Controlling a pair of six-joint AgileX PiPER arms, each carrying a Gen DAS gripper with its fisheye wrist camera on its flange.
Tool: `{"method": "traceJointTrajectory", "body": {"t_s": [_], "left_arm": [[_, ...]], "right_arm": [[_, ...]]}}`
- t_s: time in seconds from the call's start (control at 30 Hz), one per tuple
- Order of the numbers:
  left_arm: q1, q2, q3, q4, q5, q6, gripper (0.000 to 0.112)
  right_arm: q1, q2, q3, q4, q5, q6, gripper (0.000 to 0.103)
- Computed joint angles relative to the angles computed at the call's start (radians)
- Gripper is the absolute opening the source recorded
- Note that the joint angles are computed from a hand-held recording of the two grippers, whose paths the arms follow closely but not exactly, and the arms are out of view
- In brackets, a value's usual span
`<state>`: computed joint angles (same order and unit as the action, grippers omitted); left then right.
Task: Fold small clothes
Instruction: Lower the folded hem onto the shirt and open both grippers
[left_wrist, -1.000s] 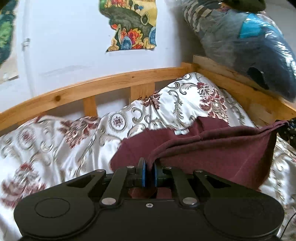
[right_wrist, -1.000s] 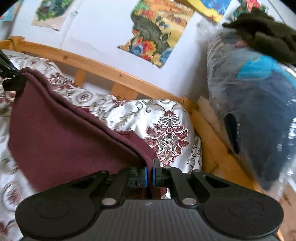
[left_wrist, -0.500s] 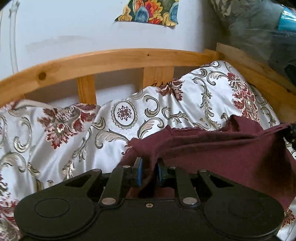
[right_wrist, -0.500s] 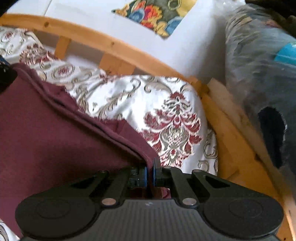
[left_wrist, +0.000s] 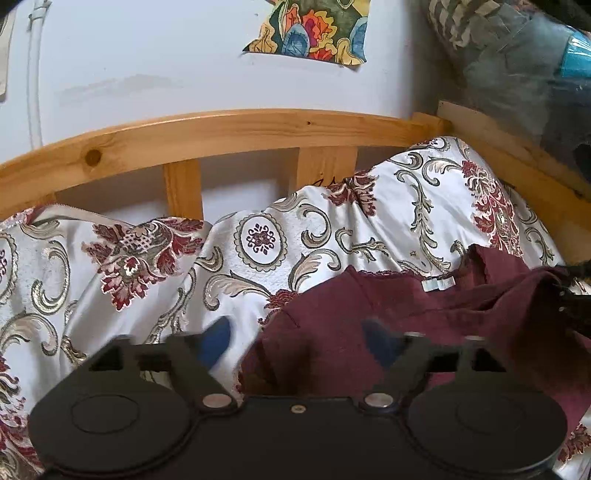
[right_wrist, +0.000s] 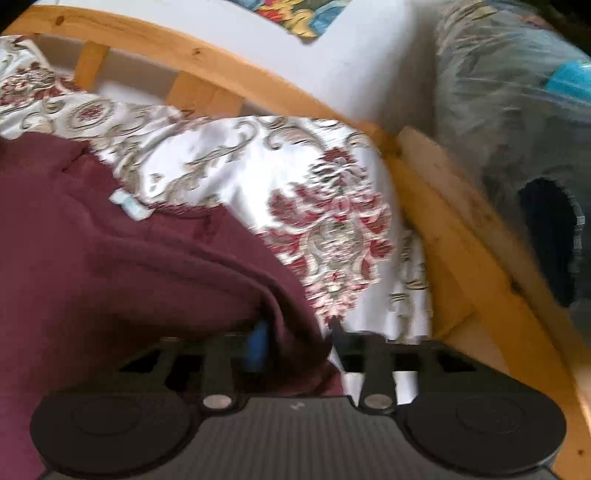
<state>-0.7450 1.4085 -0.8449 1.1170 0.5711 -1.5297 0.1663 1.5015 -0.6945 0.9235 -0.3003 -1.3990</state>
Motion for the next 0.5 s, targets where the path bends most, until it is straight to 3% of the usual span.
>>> {"method": "traceJointTrajectory", "body": {"t_s": [0.07, 0.1, 0.2, 0.33, 0.43, 0.5], "left_arm": [[-0.021, -0.011, 0.001, 0.032, 0.037, -0.012, 0.100], [-0.033, -0.015, 0.001, 0.049, 0.057, -0.015, 0.102], [-0.055, -0.029, -0.007, 0.024, 0.091, 0.032, 0.102], [-0.070, -0.044, -0.024, -0.117, 0.092, 0.128, 0.102], [-0.122, -0.072, 0.007, -0.174, 0.093, 0.124, 0.102], [-0.179, -0.063, 0.029, -0.172, 0.136, 0.083, 0.102]], "right_arm": [[0.013, -0.026, 0.057, -0.137, -0.113, 0.151, 0.094], [0.012, -0.044, 0.091, -0.198, -0.165, 0.211, 0.099], [-0.005, -0.102, 0.171, -0.286, -0.240, 0.291, 0.102], [-0.056, -0.160, 0.258, -0.398, -0.228, 0.410, 0.103], [-0.083, -0.165, 0.323, -0.473, -0.242, 0.516, 0.103], [-0.093, -0.141, 0.357, -0.477, -0.279, 0.552, 0.103]]}}
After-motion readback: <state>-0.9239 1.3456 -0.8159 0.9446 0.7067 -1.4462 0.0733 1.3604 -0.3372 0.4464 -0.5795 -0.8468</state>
